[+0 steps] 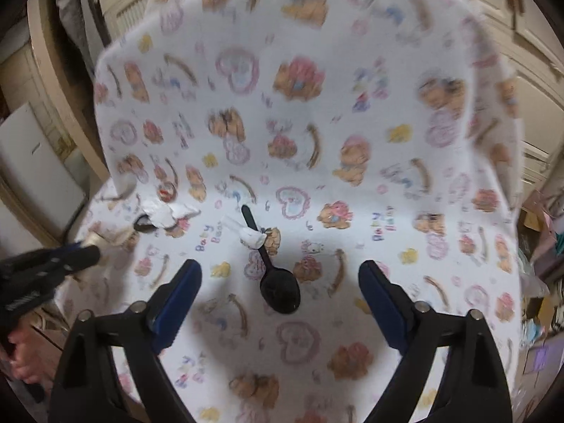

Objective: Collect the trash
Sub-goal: 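Grasp the black plastic spoon with the right tool while the left tool holds the spool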

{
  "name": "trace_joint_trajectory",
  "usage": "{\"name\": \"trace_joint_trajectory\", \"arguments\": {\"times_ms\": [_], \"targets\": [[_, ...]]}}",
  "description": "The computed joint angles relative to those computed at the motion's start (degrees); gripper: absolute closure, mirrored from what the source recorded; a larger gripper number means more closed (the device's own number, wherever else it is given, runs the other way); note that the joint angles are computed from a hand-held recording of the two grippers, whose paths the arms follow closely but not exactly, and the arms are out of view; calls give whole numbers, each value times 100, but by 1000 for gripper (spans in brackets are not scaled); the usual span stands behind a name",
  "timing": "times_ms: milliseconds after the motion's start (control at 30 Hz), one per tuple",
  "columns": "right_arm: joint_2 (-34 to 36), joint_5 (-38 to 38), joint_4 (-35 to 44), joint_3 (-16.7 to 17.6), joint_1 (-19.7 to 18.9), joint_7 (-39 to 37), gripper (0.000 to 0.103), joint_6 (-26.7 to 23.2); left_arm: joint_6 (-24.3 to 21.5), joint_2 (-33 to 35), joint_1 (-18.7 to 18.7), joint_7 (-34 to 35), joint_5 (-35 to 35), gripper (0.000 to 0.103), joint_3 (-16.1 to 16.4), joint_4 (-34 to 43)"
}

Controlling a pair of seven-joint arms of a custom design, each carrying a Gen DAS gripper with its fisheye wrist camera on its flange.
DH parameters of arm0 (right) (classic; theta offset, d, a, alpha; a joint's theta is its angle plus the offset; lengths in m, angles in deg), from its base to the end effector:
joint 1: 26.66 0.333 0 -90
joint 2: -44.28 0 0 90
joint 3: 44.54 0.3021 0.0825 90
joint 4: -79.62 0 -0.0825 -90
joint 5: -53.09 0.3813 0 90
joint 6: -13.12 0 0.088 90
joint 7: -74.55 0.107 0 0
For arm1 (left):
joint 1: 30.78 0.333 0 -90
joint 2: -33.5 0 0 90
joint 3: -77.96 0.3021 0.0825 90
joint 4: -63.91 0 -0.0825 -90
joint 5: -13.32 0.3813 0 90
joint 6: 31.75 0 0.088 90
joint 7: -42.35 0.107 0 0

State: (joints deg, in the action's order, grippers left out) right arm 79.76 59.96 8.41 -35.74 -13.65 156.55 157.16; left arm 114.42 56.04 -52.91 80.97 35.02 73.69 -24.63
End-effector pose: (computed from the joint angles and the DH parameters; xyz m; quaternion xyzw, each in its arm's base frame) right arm 0.7231 0.2517 0.4725 -0.7829 0.5255 -0.1305 0.3064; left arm 0.6379 -0.3129 0.4832 -0.7321 0.5977 -0.2818 0.1655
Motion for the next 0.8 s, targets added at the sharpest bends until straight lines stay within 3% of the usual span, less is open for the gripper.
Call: {"name": "trace_joint_trajectory", "arguments": {"times_ms": [167, 200, 300, 367, 433, 600, 700, 800], "targets": [[831, -464, 1078, -215, 303, 25, 47, -614, -21, 79, -2, -18, -32, 81, 6, 89], [929, -519, 1213, -231, 340, 2, 47, -684, -20, 84, 8, -7, -62, 81, 0, 93], [954, -665, 1186, -264, 430, -11, 62, -524, -46, 104, -2, 16, -71, 81, 10, 120], [984, -661, 1268, -261, 453, 41, 88, -600, -63, 107, -16, 14, -57, 81, 20, 133], [994, -605, 1310, -197, 427, -24, 97, -695, -59, 94, -20, 10, -52, 81, 22, 119], [864, -111, 1158, 5, 272, 144, 98, -858, 14, -32, -21, -74, 7, 81, 35, -30], [379, -333, 374, -218, 412, 399, 98, -273, 74, -127, -14, -138, 73, 81, 37, -141], [130, -407, -9, -213, 394, 596, 98, 33, 109, -198, 0, -182, 130, 81, 23, -229]]}}
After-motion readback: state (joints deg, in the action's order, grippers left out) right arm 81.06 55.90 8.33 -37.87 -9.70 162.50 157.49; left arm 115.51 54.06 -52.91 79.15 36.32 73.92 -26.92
